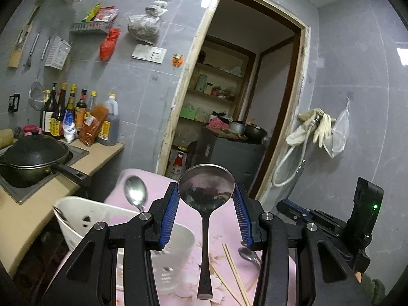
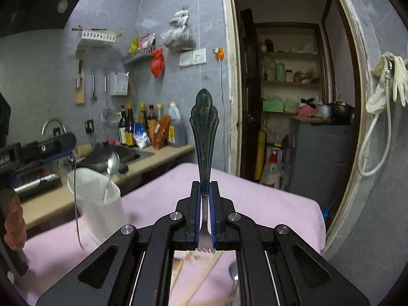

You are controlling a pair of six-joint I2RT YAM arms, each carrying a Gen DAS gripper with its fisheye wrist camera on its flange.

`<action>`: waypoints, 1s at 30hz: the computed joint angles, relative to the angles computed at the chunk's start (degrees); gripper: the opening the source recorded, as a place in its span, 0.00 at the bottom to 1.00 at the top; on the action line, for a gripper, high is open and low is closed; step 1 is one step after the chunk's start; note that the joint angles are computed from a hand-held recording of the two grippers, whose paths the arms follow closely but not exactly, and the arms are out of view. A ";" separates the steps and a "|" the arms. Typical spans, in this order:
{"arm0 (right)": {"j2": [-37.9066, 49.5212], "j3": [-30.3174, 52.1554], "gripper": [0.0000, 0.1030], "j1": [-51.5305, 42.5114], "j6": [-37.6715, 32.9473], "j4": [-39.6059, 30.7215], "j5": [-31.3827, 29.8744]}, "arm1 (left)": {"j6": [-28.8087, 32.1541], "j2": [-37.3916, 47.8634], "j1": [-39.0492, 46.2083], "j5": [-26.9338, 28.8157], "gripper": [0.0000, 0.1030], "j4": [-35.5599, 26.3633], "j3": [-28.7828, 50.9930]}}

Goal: Organize utensils
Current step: 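Carry the fork in the right tool and spoon in the left tool over the caddy, then lower the spoon into the caddy and open the left tool while the right tool releases the fork inside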

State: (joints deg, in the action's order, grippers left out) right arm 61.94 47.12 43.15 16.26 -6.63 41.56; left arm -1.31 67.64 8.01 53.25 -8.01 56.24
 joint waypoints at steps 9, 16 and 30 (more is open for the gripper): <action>5.37 11.18 0.04 0.56 -4.07 3.18 -5.49 | -4.48 6.59 8.81 3.02 0.37 0.70 12.02; 12.55 18.79 0.04 1.68 -4.90 5.51 -12.46 | -5.70 11.25 10.84 -2.24 0.37 5.29 16.39; 26.69 23.50 0.04 -0.86 -0.73 3.94 -21.29 | 0.83 20.72 6.34 -11.57 0.37 8.80 13.87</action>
